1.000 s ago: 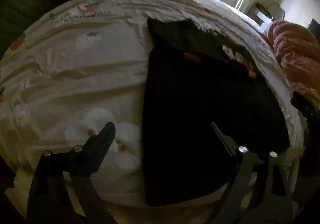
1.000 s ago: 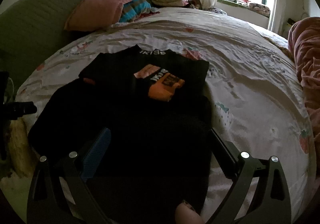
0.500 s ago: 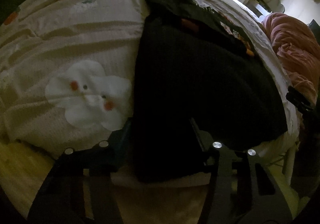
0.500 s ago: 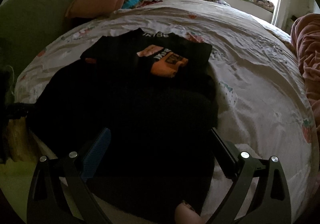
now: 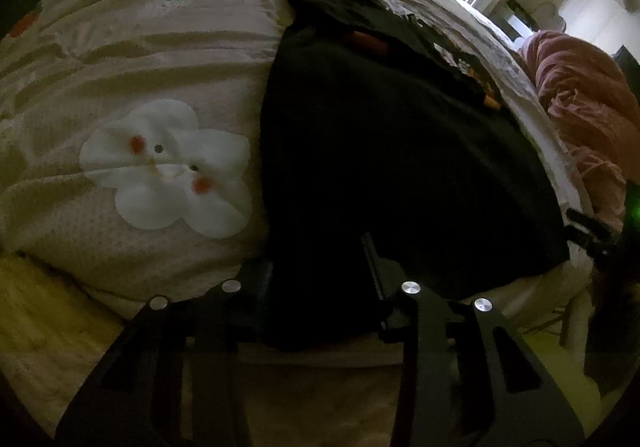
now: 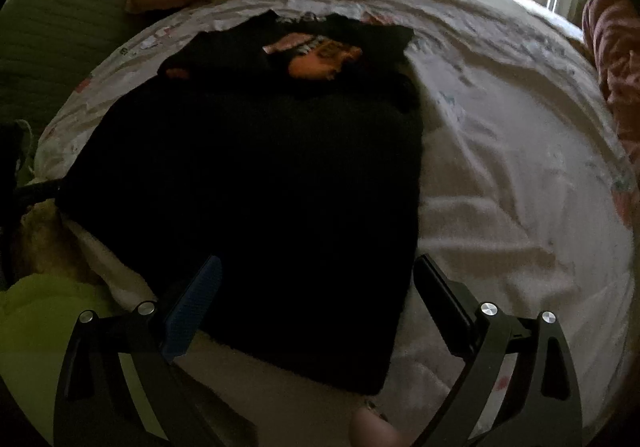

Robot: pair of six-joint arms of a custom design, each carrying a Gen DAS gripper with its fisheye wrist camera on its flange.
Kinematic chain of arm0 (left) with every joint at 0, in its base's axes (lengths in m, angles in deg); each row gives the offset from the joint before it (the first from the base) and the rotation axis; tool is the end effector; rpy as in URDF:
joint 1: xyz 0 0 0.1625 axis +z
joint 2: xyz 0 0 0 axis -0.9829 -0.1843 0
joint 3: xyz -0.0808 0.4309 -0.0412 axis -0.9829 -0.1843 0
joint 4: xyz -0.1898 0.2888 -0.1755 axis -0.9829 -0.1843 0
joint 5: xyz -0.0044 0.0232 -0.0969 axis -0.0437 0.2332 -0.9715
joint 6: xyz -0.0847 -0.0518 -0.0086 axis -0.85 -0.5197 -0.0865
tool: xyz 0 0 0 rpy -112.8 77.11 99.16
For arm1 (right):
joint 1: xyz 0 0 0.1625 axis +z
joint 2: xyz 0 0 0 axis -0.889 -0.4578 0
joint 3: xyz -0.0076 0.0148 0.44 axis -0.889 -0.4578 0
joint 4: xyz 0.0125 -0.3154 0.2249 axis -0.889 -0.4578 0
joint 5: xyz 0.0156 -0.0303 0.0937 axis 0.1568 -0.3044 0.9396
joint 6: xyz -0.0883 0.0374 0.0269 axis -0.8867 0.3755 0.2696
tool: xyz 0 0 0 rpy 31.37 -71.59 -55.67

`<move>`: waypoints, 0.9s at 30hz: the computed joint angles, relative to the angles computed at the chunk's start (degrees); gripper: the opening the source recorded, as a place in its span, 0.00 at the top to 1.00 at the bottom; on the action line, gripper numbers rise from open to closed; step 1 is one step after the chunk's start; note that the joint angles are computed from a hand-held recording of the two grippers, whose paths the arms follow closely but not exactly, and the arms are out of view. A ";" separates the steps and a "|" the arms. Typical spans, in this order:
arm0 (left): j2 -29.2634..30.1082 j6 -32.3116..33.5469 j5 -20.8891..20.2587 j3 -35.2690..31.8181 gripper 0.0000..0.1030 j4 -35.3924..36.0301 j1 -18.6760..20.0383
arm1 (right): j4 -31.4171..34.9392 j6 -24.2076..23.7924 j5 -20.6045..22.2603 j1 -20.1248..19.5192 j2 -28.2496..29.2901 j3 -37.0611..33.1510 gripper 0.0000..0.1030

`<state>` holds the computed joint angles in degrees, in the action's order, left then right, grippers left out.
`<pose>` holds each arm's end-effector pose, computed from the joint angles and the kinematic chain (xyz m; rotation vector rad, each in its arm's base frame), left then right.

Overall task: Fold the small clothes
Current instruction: 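Lower both tools to the shirt hem and grasp it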

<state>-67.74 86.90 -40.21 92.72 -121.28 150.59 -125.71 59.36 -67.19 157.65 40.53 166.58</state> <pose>-0.0037 -0.5721 0.2106 0.2660 2.6480 -0.5841 0.1340 -0.5707 0.1269 0.5462 -2.4518 0.4974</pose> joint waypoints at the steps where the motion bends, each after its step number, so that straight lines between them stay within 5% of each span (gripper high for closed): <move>1: -0.01 -0.20 -0.33 -0.07 0.72 0.06 0.12 | 0.68 0.31 -0.03 -0.21 -0.27 0.14 0.12; 7: -0.52 -0.96 -1.50 0.04 0.72 0.21 0.64 | 6.30 4.25 0.02 -2.10 -2.51 0.94 0.37; 14: -1.04 -1.16 -2.94 -0.02 0.72 0.78 1.30 | 7.40 4.56 2.89 -3.76 -4.61 2.98 0.43; 18: -0.94 -1.28 -3.00 -0.19 0.72 0.94 1.39 | 5.99 3.90 4.60 -4.08 -4.32 3.39 0.63; 22: -0.89 -1.32 -2.24 0.03 0.82 0.65 1.04 | 3.25 2.51 5.27 -3.40 -3.37 3.35 0.87; 27: -1.52 -0.66 -1.15 1.05 0.97 -1.60 0.04 | 1.31 0.81 6.65 -2.99 -3.83 3.57 0.91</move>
